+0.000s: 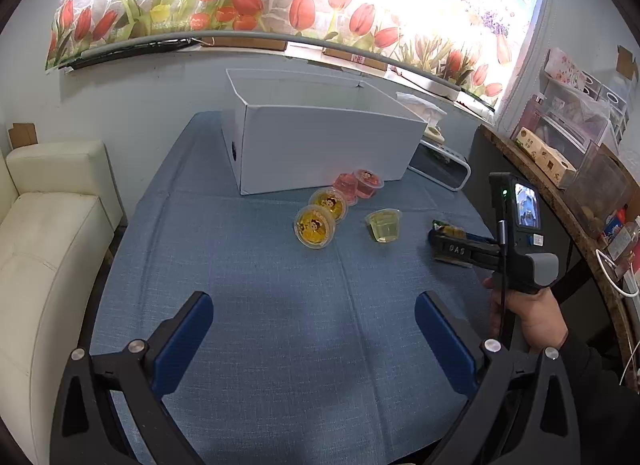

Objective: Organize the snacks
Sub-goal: 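Lower the right gripper onto a yellow sachet and grasp it, then grasp a yellow jelly cup with the left gripper while the right gripper holds the sachet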

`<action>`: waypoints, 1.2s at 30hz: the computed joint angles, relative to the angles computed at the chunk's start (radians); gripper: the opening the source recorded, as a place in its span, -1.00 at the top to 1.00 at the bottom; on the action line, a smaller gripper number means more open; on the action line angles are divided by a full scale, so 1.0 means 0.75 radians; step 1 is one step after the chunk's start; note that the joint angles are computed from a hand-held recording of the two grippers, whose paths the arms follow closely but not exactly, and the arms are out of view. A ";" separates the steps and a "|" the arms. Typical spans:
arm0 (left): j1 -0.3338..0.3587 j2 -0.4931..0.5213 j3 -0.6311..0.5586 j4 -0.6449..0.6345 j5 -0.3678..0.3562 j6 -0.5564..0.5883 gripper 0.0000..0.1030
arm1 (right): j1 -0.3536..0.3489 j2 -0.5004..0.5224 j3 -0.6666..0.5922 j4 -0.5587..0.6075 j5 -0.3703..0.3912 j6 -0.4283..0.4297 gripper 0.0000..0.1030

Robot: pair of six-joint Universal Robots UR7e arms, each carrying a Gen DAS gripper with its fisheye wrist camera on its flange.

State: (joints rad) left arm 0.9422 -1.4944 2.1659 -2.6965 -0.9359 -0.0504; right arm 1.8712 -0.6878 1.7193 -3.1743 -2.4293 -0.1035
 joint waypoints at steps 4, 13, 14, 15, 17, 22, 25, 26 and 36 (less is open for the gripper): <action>0.015 0.016 -0.010 0.006 -0.020 -0.012 -1.00 | -0.006 -0.011 0.010 -0.009 0.017 -0.022 -0.11; 0.089 0.197 -0.140 -0.019 -0.004 0.106 -1.00 | 0.043 -0.089 0.133 -0.131 0.064 -0.054 -0.06; 0.104 0.225 -0.167 -0.024 -0.018 0.129 -1.00 | 0.054 -0.108 0.156 -0.144 0.079 -0.058 -0.06; 0.121 0.253 -0.196 -0.020 -0.039 0.152 -1.00 | 0.063 -0.125 0.181 -0.155 0.095 -0.055 -0.06; 0.140 0.305 -0.240 -0.021 -0.037 0.194 -1.00 | 0.083 -0.164 0.231 -0.172 0.131 -0.042 -0.06; 0.175 0.424 -0.340 -0.006 -0.049 0.302 -1.00 | 0.124 -0.215 0.321 -0.226 0.186 -0.060 -0.06; 0.194 0.473 -0.393 0.024 -0.067 0.313 -1.00 | 0.158 -0.236 0.365 -0.242 0.189 -0.054 -0.06; 0.197 0.484 -0.404 0.031 -0.071 0.318 -1.00 | 0.162 -0.245 0.377 -0.239 0.203 -0.042 -0.06; 0.222 0.557 -0.473 0.032 -0.077 0.351 -0.70 | 0.192 -0.276 0.423 -0.247 0.249 0.007 -0.06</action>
